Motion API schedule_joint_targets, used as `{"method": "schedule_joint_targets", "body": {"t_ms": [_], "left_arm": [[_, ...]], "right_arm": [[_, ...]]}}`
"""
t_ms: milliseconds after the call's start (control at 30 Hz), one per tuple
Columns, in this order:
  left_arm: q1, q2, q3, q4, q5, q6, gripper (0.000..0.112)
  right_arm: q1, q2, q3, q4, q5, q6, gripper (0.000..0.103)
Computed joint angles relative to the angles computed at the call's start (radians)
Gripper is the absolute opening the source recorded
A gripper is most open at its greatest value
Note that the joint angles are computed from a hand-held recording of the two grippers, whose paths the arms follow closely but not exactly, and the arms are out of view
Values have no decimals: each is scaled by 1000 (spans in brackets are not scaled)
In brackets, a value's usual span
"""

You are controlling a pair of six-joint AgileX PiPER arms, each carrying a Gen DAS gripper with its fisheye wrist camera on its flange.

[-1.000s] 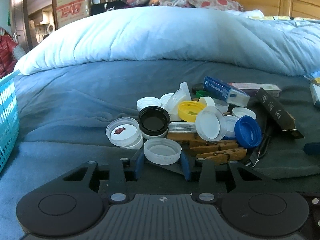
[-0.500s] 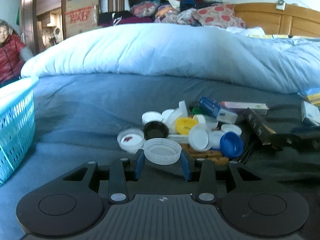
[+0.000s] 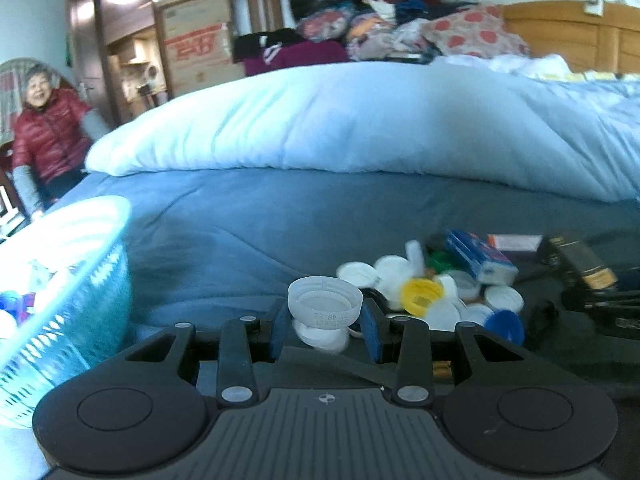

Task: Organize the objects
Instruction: 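Close the left tool on the translucent cap while the right tool grasps the black gold-label box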

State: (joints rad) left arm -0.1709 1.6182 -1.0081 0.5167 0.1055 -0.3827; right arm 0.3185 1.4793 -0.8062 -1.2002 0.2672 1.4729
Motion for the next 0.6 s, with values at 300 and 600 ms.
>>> {"method": "schedule_joint_targets", "body": {"t_ms": [300,600], "left_arm": [[137,-90,-116,-527,141,520,39],[421,-94,-308,-865,290,850,39]], "right_arm": [[161,31,-350,338,132,-490,53],[362,246,-929,582,337,-873,53]]}}
